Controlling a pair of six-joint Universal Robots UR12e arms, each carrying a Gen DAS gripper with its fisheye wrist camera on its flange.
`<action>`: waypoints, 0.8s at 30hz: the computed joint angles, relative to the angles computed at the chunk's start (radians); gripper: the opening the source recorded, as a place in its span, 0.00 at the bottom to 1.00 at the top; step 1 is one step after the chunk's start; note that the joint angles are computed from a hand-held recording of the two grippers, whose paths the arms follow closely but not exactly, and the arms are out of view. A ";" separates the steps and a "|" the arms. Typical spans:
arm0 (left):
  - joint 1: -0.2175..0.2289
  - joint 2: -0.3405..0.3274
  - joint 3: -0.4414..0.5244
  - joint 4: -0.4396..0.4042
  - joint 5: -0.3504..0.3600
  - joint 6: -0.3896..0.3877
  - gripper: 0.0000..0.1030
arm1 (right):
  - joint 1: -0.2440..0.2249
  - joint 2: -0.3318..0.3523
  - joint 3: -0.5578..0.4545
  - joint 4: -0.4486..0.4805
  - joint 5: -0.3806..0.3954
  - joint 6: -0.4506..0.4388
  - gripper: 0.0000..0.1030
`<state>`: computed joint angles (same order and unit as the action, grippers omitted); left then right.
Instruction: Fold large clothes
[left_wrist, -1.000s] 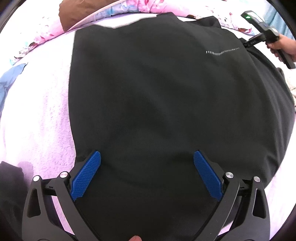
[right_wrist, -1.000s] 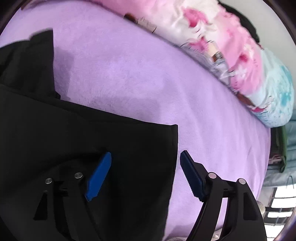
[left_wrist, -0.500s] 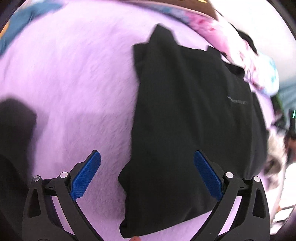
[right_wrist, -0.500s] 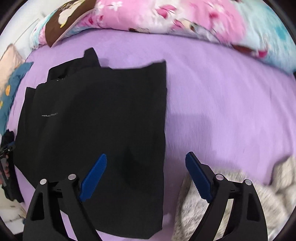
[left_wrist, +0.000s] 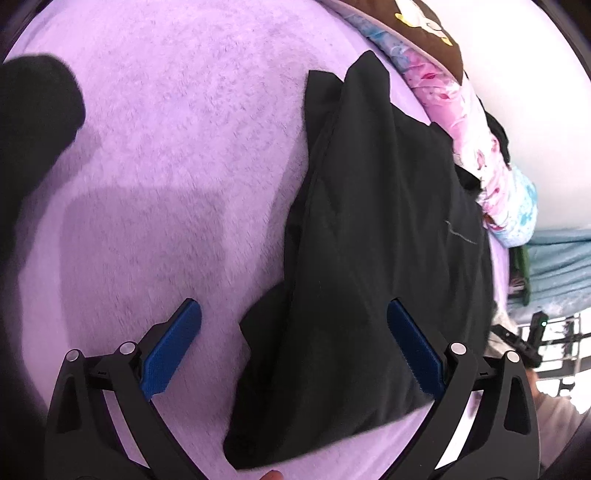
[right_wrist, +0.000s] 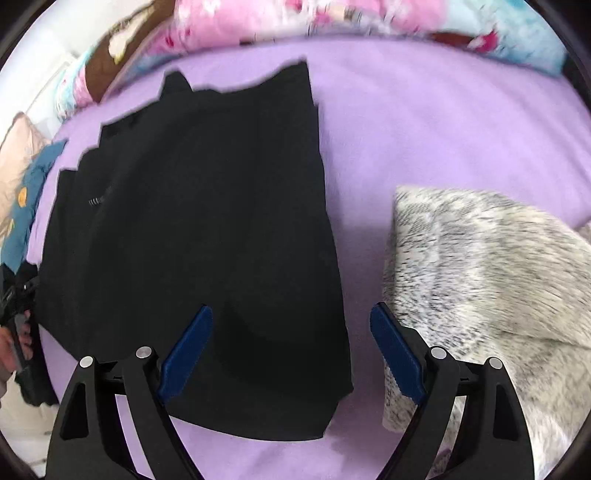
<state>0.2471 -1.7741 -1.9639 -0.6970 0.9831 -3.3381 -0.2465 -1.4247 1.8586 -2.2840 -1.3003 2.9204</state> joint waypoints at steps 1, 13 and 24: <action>-0.001 0.001 0.002 -0.009 -0.009 0.000 0.94 | 0.006 -0.011 0.011 -0.029 -0.004 -0.001 0.83; -0.042 -0.017 0.016 -0.082 -0.020 -0.019 0.94 | 0.139 0.003 0.054 -0.134 0.217 -0.013 0.84; -0.056 -0.019 0.063 -0.191 0.029 -0.080 0.58 | 0.272 0.101 0.014 -0.245 0.003 0.132 0.84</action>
<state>0.1909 -1.7934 -1.9013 -0.8876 1.0123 -3.4184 0.0256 -1.3238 1.8724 -2.5287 -1.2969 3.0527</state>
